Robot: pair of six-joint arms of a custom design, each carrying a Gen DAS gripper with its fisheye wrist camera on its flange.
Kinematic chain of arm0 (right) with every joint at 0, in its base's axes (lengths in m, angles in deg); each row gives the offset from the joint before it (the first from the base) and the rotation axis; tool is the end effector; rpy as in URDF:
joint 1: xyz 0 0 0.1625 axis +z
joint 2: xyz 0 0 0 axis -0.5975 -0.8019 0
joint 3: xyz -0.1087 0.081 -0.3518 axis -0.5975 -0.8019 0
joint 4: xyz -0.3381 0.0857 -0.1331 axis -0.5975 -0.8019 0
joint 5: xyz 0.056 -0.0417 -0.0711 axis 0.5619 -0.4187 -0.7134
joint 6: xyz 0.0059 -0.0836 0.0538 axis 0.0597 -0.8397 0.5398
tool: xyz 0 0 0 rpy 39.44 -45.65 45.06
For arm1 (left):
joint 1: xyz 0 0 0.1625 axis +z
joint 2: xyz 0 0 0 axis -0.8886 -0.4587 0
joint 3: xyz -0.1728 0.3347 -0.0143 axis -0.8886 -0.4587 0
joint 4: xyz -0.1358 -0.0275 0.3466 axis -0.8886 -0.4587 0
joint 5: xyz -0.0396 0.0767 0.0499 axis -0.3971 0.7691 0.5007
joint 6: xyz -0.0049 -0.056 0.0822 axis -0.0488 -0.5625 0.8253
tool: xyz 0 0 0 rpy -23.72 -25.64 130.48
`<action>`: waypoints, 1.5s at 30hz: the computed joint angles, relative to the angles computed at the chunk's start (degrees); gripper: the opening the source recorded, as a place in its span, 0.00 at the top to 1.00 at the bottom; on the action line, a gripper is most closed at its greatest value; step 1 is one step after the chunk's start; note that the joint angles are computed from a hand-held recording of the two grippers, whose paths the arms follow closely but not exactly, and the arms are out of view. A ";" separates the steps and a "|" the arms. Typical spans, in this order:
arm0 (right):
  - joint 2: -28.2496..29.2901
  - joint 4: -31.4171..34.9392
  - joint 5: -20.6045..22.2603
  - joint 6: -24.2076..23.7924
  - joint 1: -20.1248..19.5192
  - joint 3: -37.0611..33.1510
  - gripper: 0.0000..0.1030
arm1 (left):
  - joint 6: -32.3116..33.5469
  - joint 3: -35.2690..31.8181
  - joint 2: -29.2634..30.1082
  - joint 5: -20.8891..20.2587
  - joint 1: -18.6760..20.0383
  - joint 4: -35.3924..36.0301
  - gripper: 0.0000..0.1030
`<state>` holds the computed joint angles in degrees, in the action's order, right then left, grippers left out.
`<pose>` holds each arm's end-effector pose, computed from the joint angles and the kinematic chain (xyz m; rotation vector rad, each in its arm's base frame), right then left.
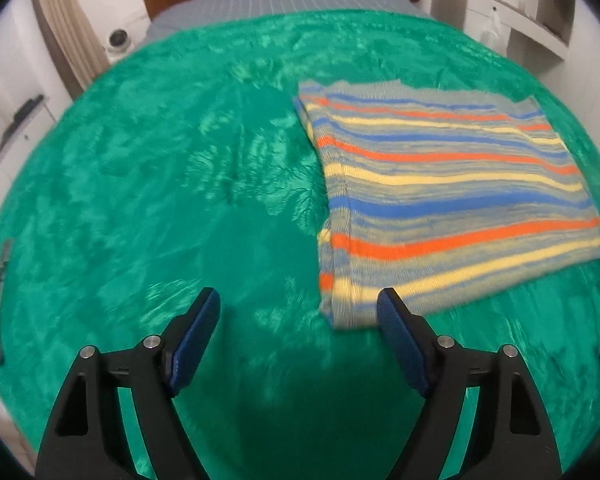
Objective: Fold small clothes
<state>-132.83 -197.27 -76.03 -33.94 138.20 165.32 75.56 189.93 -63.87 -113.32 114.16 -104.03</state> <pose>0.1710 -0.4679 0.1967 0.1961 -2.4437 0.6862 -0.1761 -0.5559 0.2091 0.6597 2.2369 -0.5224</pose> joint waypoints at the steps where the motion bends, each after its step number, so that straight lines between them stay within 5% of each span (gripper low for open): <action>1: -1.37 -1.55 0.08 0.39 0.23 1.95 0.45 | -0.34 1.20 -1.06 0.62 -0.75 -0.28 0.18; 13: -6.49 -14.37 -3.68 5.61 1.74 14.26 0.39 | 0.27 4.70 -3.66 3.43 -4.60 -3.43 0.16; 21: -2.00 -21.39 -5.97 6.01 3.30 15.25 0.36 | -2.61 7.20 -4.59 3.46 -5.62 -3.23 0.14; 32: 7.73 -38.73 -8.91 -0.86 2.95 16.69 0.18 | -5.00 10.42 -1.83 3.62 -2.57 -6.00 0.06; 41: 13.88 -47.18 -12.51 -6.52 3.56 15.07 0.10 | 4.88 18.15 0.78 1.06 -0.09 -31.59 0.01; 45: 15.48 -48.84 -14.05 -8.05 3.88 14.23 0.08 | 6.38 19.24 1.39 1.24 -0.25 -35.06 0.01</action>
